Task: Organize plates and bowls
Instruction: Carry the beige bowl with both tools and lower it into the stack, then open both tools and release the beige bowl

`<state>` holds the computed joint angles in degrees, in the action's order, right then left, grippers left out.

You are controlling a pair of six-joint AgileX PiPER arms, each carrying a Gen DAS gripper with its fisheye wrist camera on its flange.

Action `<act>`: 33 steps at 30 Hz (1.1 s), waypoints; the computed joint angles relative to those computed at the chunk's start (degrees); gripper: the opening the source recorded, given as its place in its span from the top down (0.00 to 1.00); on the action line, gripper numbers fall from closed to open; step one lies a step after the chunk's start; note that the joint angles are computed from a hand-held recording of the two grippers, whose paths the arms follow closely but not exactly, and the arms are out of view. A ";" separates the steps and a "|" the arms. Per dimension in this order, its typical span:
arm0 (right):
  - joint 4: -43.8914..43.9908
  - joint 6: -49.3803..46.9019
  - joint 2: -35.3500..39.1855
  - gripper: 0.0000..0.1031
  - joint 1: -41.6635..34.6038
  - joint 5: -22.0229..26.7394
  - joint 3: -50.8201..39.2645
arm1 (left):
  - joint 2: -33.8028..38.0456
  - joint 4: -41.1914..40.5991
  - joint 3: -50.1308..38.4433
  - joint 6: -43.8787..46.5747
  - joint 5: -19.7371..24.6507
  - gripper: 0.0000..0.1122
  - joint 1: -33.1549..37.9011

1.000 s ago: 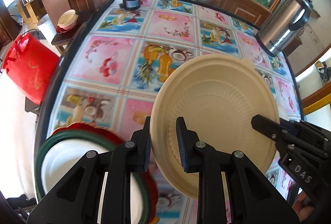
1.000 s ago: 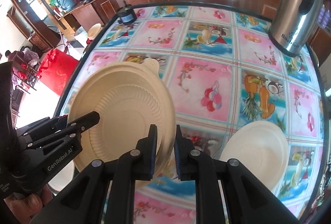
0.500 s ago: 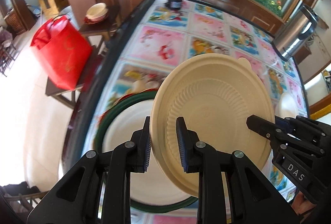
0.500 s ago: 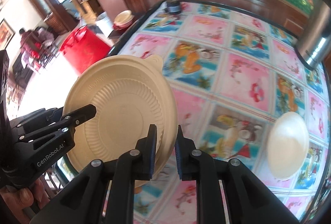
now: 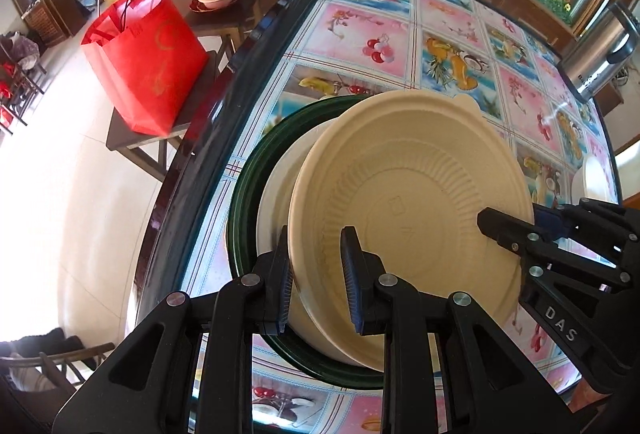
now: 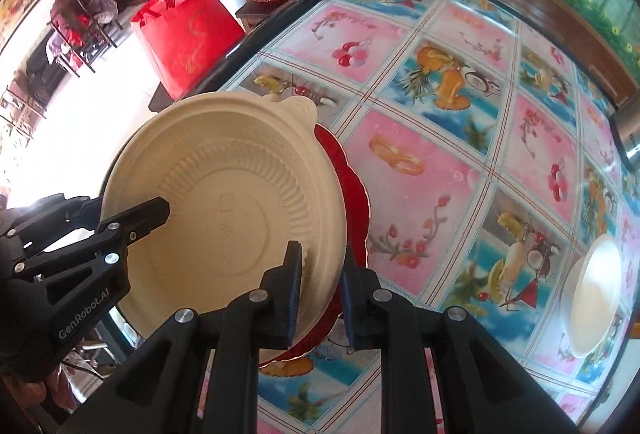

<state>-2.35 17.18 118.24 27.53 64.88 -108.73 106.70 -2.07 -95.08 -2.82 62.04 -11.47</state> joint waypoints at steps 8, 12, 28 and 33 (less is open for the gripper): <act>-1.92 -0.15 1.30 0.81 0.88 1.68 -1.89 | -2.12 -0.54 1.14 1.40 -1.31 0.80 0.80; -2.59 0.15 1.73 0.81 1.28 1.98 -2.41 | -2.83 0.28 0.95 1.46 -1.72 0.80 0.87; -3.25 2.28 -3.80 0.48 0.22 -0.47 2.65 | -3.32 -1.00 -1.94 1.29 -2.89 0.48 -0.33; -4.58 6.01 -8.71 0.44 -0.52 -3.25 8.73 | -1.68 -0.38 -4.68 0.08 -1.52 0.48 -3.59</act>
